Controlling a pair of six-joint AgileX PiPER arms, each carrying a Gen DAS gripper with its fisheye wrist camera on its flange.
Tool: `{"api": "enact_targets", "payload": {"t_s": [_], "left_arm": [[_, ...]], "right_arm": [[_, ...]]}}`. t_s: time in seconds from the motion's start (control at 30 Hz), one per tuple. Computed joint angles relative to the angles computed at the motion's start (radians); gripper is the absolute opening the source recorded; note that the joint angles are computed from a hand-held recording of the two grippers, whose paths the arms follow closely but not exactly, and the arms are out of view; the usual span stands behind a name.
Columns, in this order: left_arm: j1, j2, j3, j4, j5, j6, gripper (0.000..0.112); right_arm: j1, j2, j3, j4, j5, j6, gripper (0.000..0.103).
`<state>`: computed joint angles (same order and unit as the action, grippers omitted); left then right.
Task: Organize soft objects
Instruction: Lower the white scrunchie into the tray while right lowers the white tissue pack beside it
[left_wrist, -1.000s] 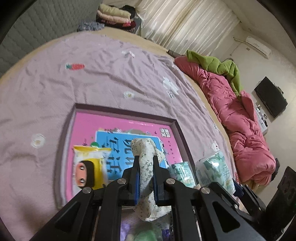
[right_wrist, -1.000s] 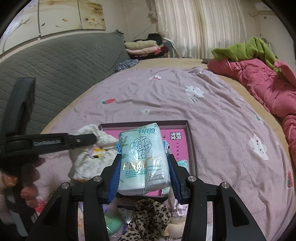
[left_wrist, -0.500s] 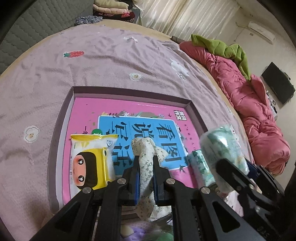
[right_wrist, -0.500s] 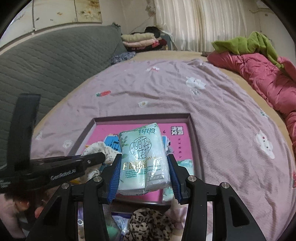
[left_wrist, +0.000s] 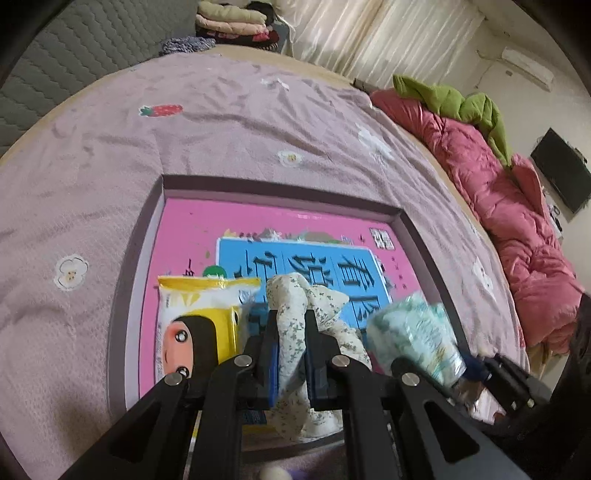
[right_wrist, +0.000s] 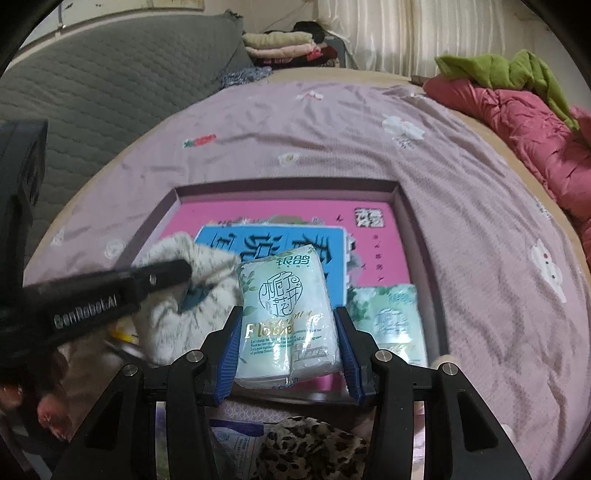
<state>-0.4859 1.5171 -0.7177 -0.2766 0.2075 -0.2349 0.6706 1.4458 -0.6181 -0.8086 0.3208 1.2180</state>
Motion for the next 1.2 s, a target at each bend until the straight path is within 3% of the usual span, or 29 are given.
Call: {"api": "enact_targets", "payload": {"t_s": [0.1,0.3,0.53,0.73,1.2], "left_arm": [[-0.013,0.023,-0.01,0.087,0.002,-0.076,0.011],[-0.029,0.011,0.007,0.055,-0.006,-0.038,0.011],[-0.046,-0.011,0.021,0.126,0.0,-0.103,0.011],[-0.043,-0.005,0.021,0.094,0.012,-0.072,0.011],[-0.043,0.007,0.011,0.069,0.034,-0.041,0.011]], "right_arm": [[-0.003,0.023,-0.002,0.01,-0.012,-0.01,0.049],[0.003,0.053,-0.016,0.006,0.002,-0.017,0.049],[0.017,0.086,-0.047,0.032,0.044,-0.058,0.049],[0.036,0.118,-0.077,0.049,0.111,-0.094,0.049],[0.016,0.09,-0.063,0.111,0.1,-0.15,0.05]]}}
